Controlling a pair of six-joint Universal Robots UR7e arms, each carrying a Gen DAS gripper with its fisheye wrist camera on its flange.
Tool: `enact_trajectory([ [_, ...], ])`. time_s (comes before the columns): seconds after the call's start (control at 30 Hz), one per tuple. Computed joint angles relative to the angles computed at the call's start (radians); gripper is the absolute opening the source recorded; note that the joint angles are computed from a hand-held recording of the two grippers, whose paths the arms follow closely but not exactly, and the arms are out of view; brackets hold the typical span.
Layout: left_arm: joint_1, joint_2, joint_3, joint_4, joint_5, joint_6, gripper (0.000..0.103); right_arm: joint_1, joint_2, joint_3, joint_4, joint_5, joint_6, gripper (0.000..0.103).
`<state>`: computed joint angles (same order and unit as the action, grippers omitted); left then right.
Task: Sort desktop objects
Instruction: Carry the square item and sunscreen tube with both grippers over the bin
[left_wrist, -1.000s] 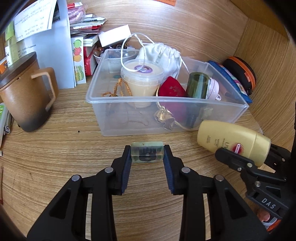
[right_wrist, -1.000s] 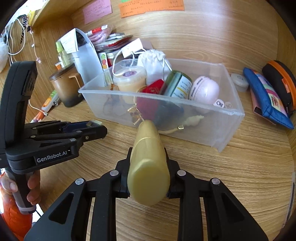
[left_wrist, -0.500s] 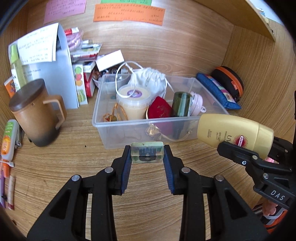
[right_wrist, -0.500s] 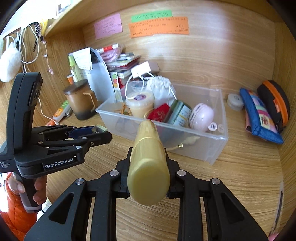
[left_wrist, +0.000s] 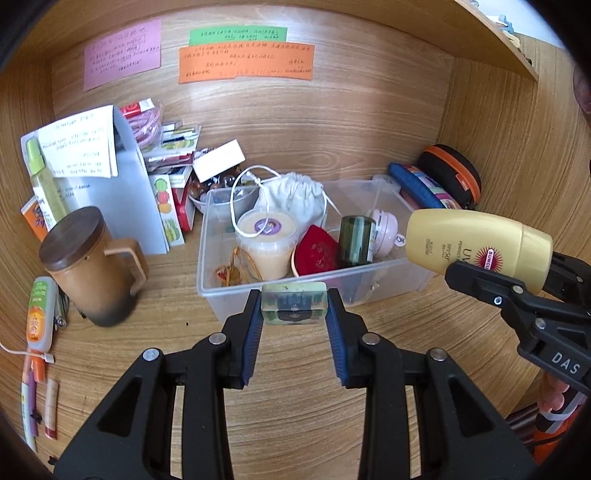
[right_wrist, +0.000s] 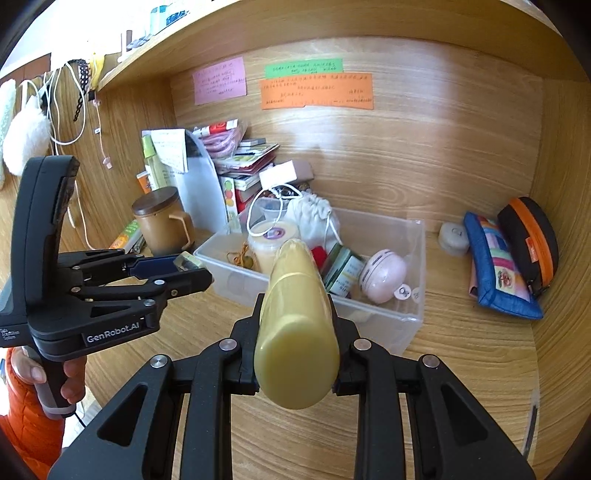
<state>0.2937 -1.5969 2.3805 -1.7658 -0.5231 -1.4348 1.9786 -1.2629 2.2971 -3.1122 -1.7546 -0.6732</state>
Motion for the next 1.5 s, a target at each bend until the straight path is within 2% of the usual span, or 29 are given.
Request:
enact_trajectory([
  [0.3, 0.045, 0.030, -0.018, -0.120, 0.027, 0.135, 0.033, -0.015, 0.009, -0.037, -0.018, -0.011, 0.004, 0.023],
  [0.57, 0.105, 0.075, -0.050, -0.249, 0.044, 0.286, 0.033, -0.026, 0.058, -0.102, -0.012, -0.025, 0.008, 0.023],
  [1.0, 0.228, 0.175, -0.076, -0.539, 0.010, 0.555, 0.033, -0.039, 0.165, -0.213, 0.022, -0.070, -0.001, 0.023],
  [1.5, 0.317, 0.262, -0.128, -0.687, -0.027, 0.732, 0.033, -0.054, 0.270, -0.336, 0.125, -0.112, 0.002, 0.023],
])
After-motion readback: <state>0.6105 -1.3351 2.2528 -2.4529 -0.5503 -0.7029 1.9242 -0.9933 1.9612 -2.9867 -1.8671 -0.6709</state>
